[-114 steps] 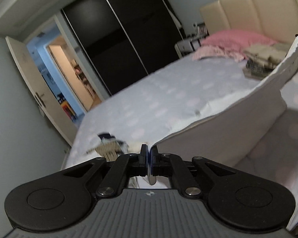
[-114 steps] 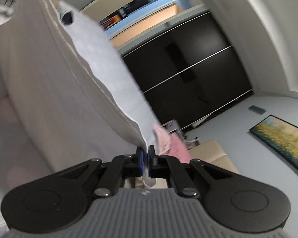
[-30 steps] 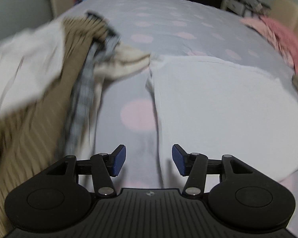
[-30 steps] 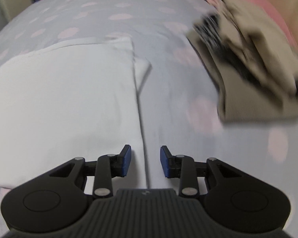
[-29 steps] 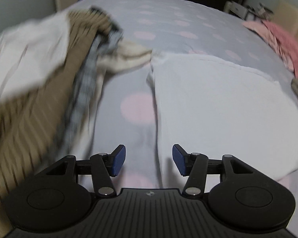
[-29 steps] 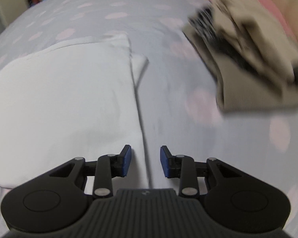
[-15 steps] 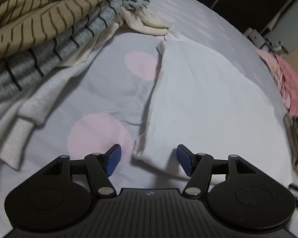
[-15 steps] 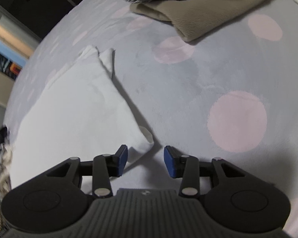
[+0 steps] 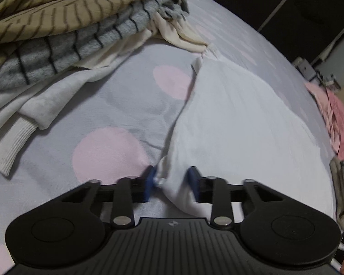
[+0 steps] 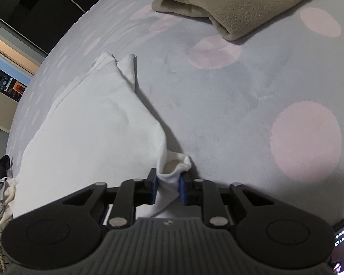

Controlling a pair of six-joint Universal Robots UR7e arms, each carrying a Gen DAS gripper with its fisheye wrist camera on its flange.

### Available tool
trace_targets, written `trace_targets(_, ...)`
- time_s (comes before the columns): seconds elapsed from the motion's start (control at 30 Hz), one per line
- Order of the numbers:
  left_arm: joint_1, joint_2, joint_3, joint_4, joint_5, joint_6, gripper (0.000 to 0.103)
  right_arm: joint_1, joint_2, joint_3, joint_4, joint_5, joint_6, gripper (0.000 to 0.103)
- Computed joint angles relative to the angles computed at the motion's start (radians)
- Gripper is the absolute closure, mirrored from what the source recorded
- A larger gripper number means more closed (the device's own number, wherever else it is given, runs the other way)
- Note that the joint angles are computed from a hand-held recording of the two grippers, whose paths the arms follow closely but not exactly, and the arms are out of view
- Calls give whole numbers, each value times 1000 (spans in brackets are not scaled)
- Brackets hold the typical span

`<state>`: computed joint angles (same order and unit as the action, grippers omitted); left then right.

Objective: Fold clothes
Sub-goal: 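Pinch the folded T-shirt edge with the left gripper while the right gripper pinches it too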

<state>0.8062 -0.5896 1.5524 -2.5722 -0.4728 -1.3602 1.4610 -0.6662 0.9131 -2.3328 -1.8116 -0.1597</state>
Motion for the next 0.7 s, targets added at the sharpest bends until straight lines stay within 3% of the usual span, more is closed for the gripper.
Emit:
trace_targets(0.03, -1, 4, 4, -44, 0, 21, 92, 1, 1, -1, -4, -1, -2, 85)
trace_targets(0.07, -3, 6, 5, -64, -1, 28, 94, 1, 2, -1, -9, -3, -3, 87)
trace_targets(0.17, -9, -3, -26, 31, 8, -5, 95, 10, -3, -3, -14, -8, -4, 94)
trace_targets(0.37, -36, -35, -70, 120, 10, 22, 96, 36, -20, -36, 37, -20, -17, 96)
trace_targets(0.57, -78, -59, -168, 399, 4, -13, 96, 80, -59, -67, 138, -53, -84, 96)
trace_targets(0.7, -108, -85, -192, 562, -34, -38, 96, 104, -92, -67, 237, -125, -125, 96)
